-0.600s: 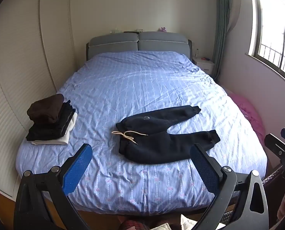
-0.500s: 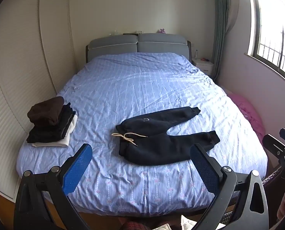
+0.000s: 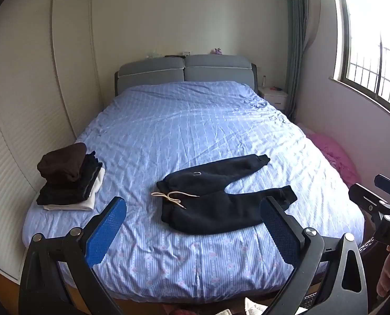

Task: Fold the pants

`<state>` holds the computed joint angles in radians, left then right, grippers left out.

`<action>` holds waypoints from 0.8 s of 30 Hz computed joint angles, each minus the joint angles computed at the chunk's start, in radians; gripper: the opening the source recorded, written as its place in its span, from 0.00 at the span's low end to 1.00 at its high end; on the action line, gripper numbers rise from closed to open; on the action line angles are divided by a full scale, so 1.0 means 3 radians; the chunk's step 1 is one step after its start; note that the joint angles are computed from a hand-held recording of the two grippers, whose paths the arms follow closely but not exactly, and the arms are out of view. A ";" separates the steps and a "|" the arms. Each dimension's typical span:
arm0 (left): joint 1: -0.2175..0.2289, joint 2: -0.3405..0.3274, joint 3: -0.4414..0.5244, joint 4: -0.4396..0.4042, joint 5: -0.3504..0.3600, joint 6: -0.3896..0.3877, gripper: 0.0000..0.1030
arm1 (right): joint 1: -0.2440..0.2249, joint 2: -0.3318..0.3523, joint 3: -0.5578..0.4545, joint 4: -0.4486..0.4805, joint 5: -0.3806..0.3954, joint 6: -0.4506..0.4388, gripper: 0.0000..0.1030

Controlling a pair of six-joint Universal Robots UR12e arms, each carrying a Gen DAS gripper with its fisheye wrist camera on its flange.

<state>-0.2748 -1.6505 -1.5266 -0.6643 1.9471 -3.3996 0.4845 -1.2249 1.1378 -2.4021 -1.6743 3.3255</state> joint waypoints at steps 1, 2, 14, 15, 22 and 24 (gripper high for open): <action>0.0000 0.0001 0.0000 0.0000 0.0004 -0.0007 1.00 | -0.0002 0.0008 -0.0021 0.0017 -0.0003 0.0000 1.00; 0.0006 0.0003 -0.0003 0.0001 -0.0002 -0.0015 1.00 | -0.0004 0.0008 -0.0030 0.0024 -0.0002 -0.0001 1.00; 0.0015 0.0012 -0.0015 -0.0004 0.0035 -0.0098 1.00 | -0.0007 0.0033 -0.0072 0.0049 -0.0040 -0.0017 1.00; 0.0016 0.0010 -0.0010 -0.0010 0.0038 -0.0102 1.00 | -0.0007 0.0036 -0.0076 0.0047 -0.0045 -0.0016 1.00; 0.0028 0.0001 0.0019 -0.0020 0.0036 -0.0113 1.00 | -0.0009 0.0052 -0.0102 0.0032 -0.0065 -0.0019 1.00; 0.0030 -0.0003 0.0026 -0.0015 0.0039 -0.0113 1.00 | -0.0012 0.0050 -0.0097 0.0026 -0.0064 -0.0020 1.00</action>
<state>-0.2659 -1.6514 -1.5187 -0.6687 1.9587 -3.4335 0.4810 -1.2100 1.1086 -2.3944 -1.6934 3.3194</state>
